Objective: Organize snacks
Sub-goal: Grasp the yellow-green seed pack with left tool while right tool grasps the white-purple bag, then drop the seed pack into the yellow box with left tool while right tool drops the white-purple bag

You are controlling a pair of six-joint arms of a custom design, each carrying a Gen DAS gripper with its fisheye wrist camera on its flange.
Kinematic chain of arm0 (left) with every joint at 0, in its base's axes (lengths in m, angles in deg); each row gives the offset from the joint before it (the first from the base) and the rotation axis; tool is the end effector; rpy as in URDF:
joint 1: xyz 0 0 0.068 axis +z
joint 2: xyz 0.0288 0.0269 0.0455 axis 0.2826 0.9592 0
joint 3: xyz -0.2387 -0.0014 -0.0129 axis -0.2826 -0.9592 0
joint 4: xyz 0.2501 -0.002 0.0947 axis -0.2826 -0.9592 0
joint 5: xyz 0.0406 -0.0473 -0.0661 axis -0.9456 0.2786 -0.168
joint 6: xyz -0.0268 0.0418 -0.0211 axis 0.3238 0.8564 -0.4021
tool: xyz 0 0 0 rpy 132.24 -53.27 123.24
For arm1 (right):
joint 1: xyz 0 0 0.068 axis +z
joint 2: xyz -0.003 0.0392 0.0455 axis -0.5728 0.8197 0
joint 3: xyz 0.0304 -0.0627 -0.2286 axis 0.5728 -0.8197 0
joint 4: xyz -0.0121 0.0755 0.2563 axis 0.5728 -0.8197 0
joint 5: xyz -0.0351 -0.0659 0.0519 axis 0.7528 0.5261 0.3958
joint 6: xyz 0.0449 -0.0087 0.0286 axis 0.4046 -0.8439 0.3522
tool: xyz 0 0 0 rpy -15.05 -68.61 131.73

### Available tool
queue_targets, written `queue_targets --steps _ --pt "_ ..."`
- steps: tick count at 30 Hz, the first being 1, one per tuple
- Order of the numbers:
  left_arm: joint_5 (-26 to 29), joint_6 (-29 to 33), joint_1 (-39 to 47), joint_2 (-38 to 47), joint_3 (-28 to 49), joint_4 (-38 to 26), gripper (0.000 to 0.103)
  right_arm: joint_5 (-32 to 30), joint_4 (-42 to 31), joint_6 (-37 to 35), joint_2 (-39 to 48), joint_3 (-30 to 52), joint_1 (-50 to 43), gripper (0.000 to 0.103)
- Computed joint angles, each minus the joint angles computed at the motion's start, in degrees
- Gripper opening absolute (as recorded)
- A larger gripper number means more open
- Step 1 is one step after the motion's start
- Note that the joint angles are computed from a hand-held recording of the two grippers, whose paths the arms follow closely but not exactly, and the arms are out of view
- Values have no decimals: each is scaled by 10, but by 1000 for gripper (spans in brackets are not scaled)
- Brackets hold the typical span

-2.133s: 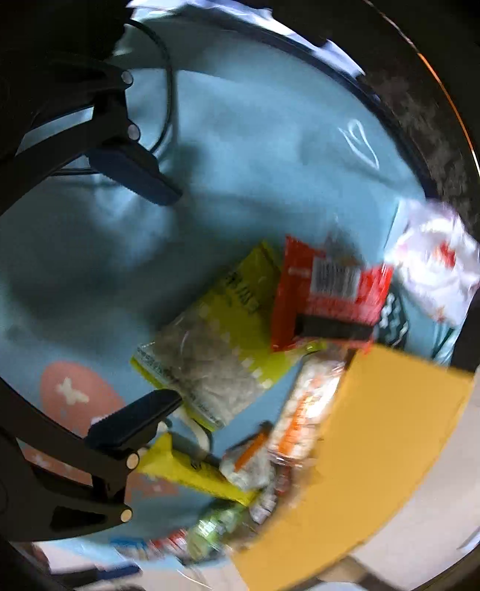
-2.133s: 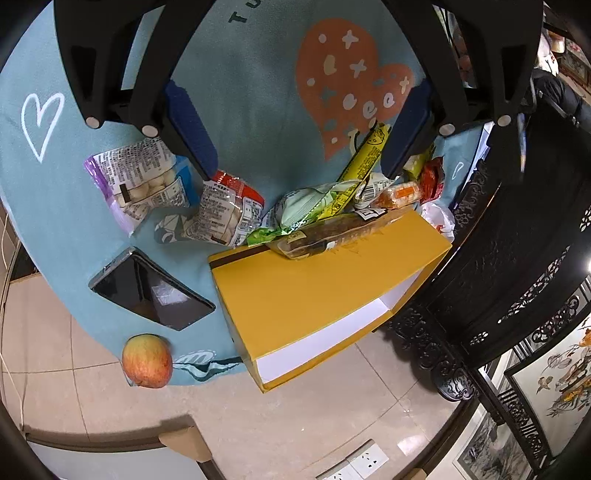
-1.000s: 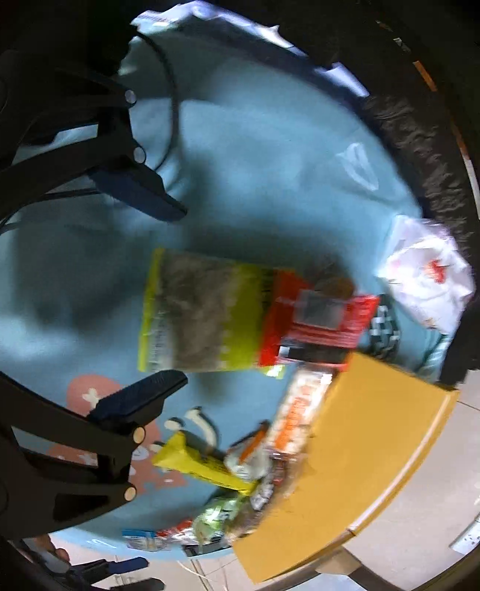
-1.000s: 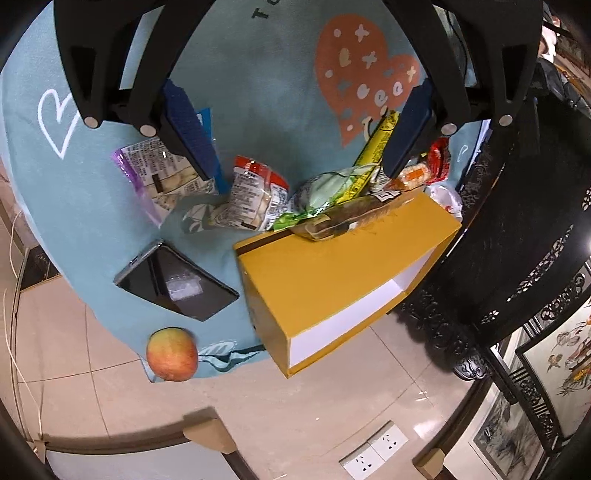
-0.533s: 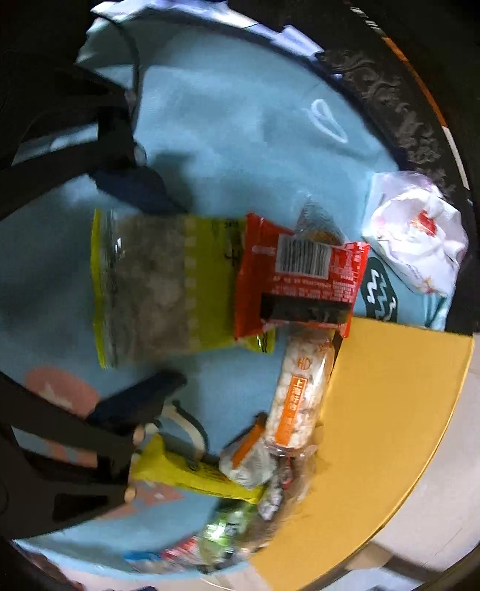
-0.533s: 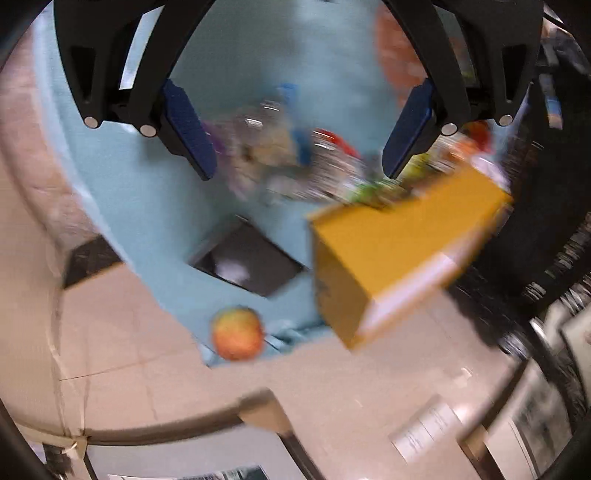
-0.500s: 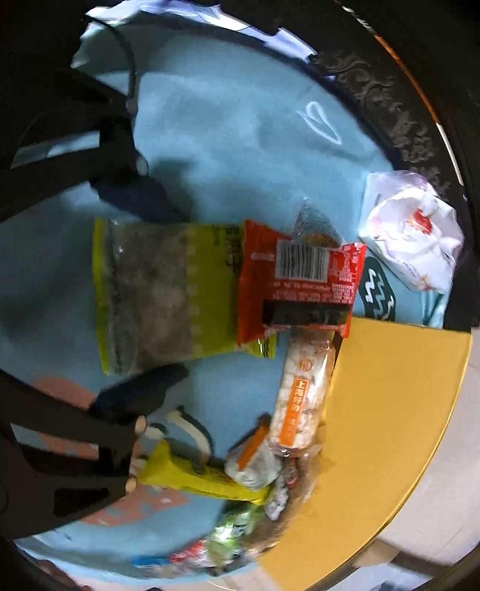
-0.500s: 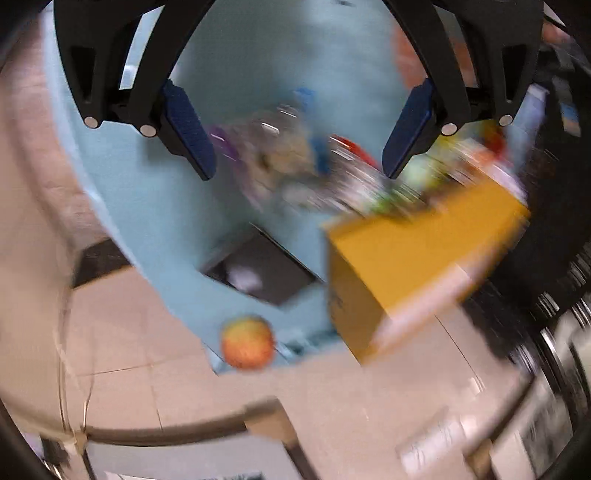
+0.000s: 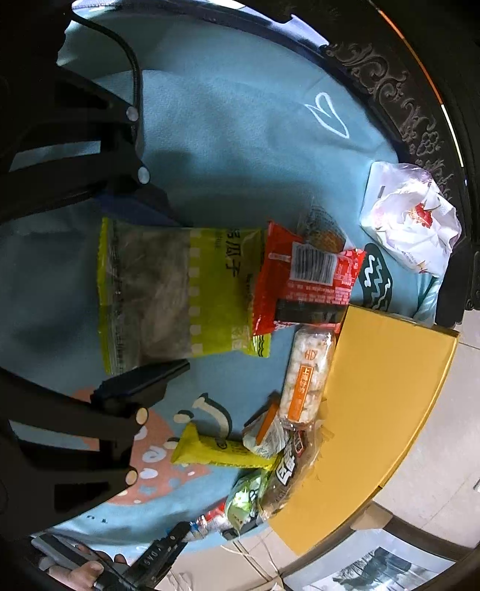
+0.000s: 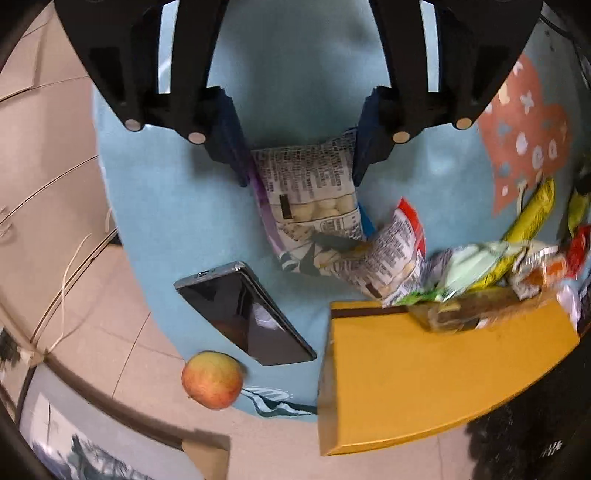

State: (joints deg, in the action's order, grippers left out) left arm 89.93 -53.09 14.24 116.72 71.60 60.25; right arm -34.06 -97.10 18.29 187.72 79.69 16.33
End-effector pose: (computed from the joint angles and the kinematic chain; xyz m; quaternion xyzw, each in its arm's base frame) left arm 0.3918 -0.0294 0.1232 0.2159 0.9317 -0.1710 0.2369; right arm 0.1978 0.2153 0.1239 0.3060 0.9075 -0.1117 0.2651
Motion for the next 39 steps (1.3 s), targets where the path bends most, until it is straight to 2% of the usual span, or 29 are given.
queue_targets --steps 2,6,12,17,22,25,28,31,37,38,39 --pt "20 11 7 21 24 -18 68 -1 17 12 -21 -17 20 53" --pt "45 35 23 2 8 -38 67 21 35 61 -80 -55 76 53" --pt "80 67 38 -80 -51 -41 67 94 21 102 -140 -52 148 53" --pt "102 66 33 -137 -76 -43 67 136 11 68 -138 -10 154 53" --pt "109 22 -2 -178 -62 -26 67 194 38 -46 -143 37 125 53" --pt "98 -23 -39 -174 -23 -14 68 206 72 -146 -139 69 86 53" --pt "82 -72 -79 -135 52 -15 68 196 145 -252 -149 68 33 53" --pt "49 -110 -119 -74 143 -16 68 170 193 -321 -138 78 -25 54" --pt "-17 -157 -174 99 378 -70 69 99 280 -379 -101 84 -124 55" --pt "-26 -167 -182 136 426 -83 74 91 296 -378 -94 82 -139 59" --pt "-30 -179 -186 159 453 -86 85 83 303 -370 -83 85 -156 72"
